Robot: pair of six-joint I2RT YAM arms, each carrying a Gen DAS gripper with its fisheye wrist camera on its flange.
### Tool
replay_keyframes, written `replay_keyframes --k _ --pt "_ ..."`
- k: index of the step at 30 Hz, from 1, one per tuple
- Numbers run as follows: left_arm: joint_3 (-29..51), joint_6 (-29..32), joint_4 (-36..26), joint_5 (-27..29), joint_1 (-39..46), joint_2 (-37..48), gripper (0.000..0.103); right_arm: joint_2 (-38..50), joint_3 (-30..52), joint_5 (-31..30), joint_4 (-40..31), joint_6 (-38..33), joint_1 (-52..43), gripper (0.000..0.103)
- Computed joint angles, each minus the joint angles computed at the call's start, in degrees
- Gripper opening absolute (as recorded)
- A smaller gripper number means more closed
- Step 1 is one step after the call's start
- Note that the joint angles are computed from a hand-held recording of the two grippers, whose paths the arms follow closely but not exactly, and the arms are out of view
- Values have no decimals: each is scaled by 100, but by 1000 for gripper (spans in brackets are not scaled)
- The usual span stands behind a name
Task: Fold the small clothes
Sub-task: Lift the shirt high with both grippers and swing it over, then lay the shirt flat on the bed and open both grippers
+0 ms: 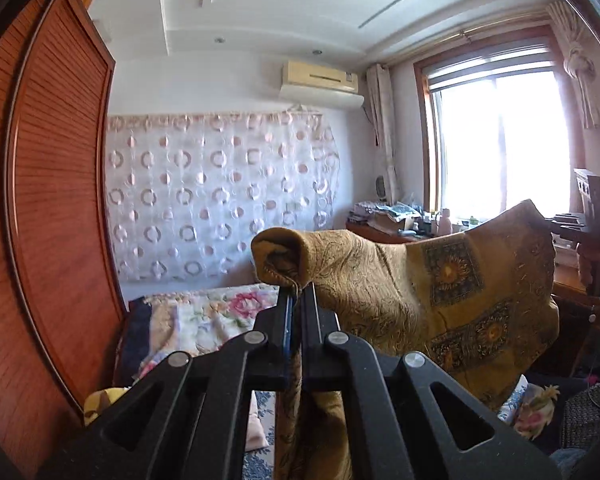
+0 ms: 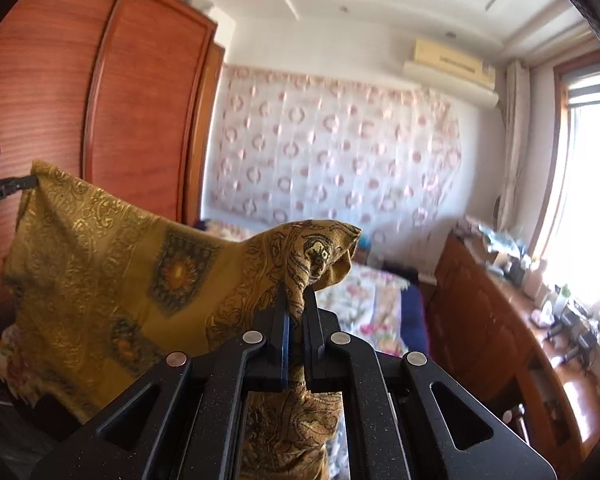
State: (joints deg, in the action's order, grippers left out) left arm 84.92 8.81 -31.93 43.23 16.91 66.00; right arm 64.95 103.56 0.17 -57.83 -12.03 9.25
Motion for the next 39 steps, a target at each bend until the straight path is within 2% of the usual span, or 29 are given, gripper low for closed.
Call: replay_keyframes --k 8,10,12,14,18,20,21,24,25,26,28,29,31,33,38,39 --pt "331 49 -130 393 645 182 0 -94 437 -52 -343 109 193 2" --pt "335 28 -100 308 620 161 0 -73 503 -289 -517 139 17 2" --pt "454 -1 -72 105 468 322 0 -24 636 -175 -582 90 70 2" --pt "467 3 -20 -154 243 449 0 63 703 -302 -591 102 -67 2" --pt "554 51 273 -1163 -552 1155 0 339 445 -314 -322 -25 -286 2" --pt "625 34 555 -1791 -951 1719 0 639 168 -319 -1 -70 -439 2" --pt "760 108 742 -2284 -1200 2187 1 871 1 -321 232 -101 -540 2" --pt "1320 374 688 -3417 -1725 3416 4 1689 -324 -63 908 -17 -740 2" --pt "1662 448 471 -3552 -1825 3929 7 1920 -406 18 1072 115 -811 2" --pt "1926 414 245 -3557 -1886 4268 15 2383 -278 32 1061 427 -957 7" --pt "2194 244 43 -3543 -1920 4824 25 3468 279 -107 582 1098 -1201 11" --pt "2110 259 100 -3577 -1935 4925 28 3643 217 -56 694 1134 -1235 13" --pt "2017 142 49 -3508 -1940 5007 34 3832 -93 36 994 1130 -1277 22" --pt "1624 103 214 -3515 -2006 4816 35 3893 -482 -122 1219 1168 -1370 27" --pt "405 40 351 -3436 -2055 3997 36 3363 -1795 -2 1748 953 -1363 29" --pt "-67 24 547 -3323 -2040 3682 36 3237 -1973 -28 1812 948 -1360 30"
